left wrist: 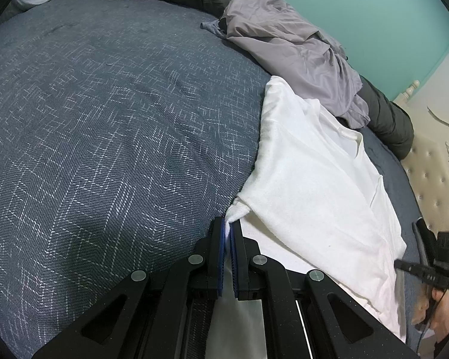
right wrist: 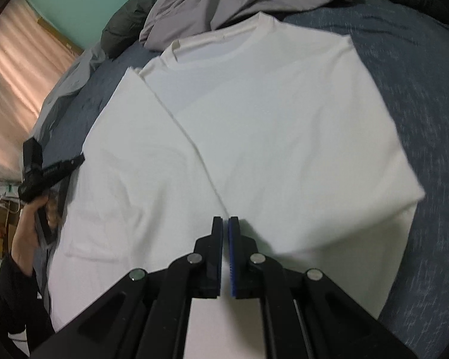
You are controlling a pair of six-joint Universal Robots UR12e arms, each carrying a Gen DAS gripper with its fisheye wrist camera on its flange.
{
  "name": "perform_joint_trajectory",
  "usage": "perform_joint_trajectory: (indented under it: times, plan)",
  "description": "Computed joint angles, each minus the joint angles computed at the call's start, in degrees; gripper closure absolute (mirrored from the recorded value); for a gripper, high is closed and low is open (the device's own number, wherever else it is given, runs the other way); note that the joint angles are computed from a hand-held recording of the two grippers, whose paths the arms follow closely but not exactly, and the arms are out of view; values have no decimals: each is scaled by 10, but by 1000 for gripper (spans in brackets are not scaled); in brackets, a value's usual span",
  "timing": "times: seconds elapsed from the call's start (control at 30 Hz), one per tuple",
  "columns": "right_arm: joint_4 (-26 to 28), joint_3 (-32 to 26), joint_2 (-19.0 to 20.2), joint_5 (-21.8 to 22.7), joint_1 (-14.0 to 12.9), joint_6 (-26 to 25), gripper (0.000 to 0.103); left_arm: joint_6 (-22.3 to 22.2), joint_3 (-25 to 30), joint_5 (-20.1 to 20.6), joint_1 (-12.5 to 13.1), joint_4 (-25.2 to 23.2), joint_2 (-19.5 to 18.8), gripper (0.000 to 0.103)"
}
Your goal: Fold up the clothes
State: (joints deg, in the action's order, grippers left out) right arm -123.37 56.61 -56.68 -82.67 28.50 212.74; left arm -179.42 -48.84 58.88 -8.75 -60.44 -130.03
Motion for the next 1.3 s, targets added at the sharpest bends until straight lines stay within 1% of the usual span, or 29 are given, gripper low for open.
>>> perform_joint_trajectory:
  times: [0.1,0.17,0.23,0.4,0.47,0.53,0.57,0.6,0.63,0.67,0.73,0.77,0.8,0.83,0.87,0.9,0.93,1.0,1.1,1.23,1.3]
  plan:
    - [6,-1,1,-5,4,-11,100,1,-1,2,0,1,0,99]
    - [-1,3,-1,-10,4,-5,100,1,-1,4,-1,1,1,99]
    - [-11,9,-6,-22,4,1,103,1,-1,5,-1,1,1,99]
    - [-21,27,-18,-68,3,34,103,3,1,2,0,-1,0,99]
    - [-28,36,-23,-64,1,47,103,4,1,2,0,-2,-1,99]
    - [-53,52,-29,-44,-1,66,102,3,1,1,0,-2,-1,98]
    - [-52,53,-31,-44,0,70,100,3,2,1,1,-3,-1,98]
    - [-50,55,-32,-44,1,74,84,3,3,1,0,-3,-1,98]
    - [-48,56,-33,-45,2,71,63,4,3,2,0,-4,-1,98]
    - [-45,57,-35,-43,4,65,61,5,4,2,0,-5,-1,98]
    - [-29,57,-36,-41,7,54,61,7,5,3,0,-6,-1,98]
    - [-21,56,-36,-44,9,46,61,8,5,4,0,-7,-1,98]
    - [-14,56,-36,-47,11,43,69,8,4,4,0,-7,-1,98]
    - [-14,59,-37,-49,11,43,84,9,4,5,0,-6,0,98]
    - [-17,63,-38,-50,12,44,90,9,4,6,-1,-6,0,98]
    - [-28,71,-41,-49,11,47,99,8,3,6,-1,-6,0,98]
    - [-45,81,-46,-46,11,51,102,7,3,7,-1,-5,0,98]
    - [-62,91,-51,-52,11,52,102,7,1,9,-1,-4,2,98]
    - [-71,96,-56,-71,13,52,102,8,-1,11,-2,-2,3,98]
    - [-55,90,-54,-91,12,61,102,10,0,11,-2,-4,2,98]
    - [-37,82,-49,-94,12,58,102,10,2,9,-1,-5,1,98]
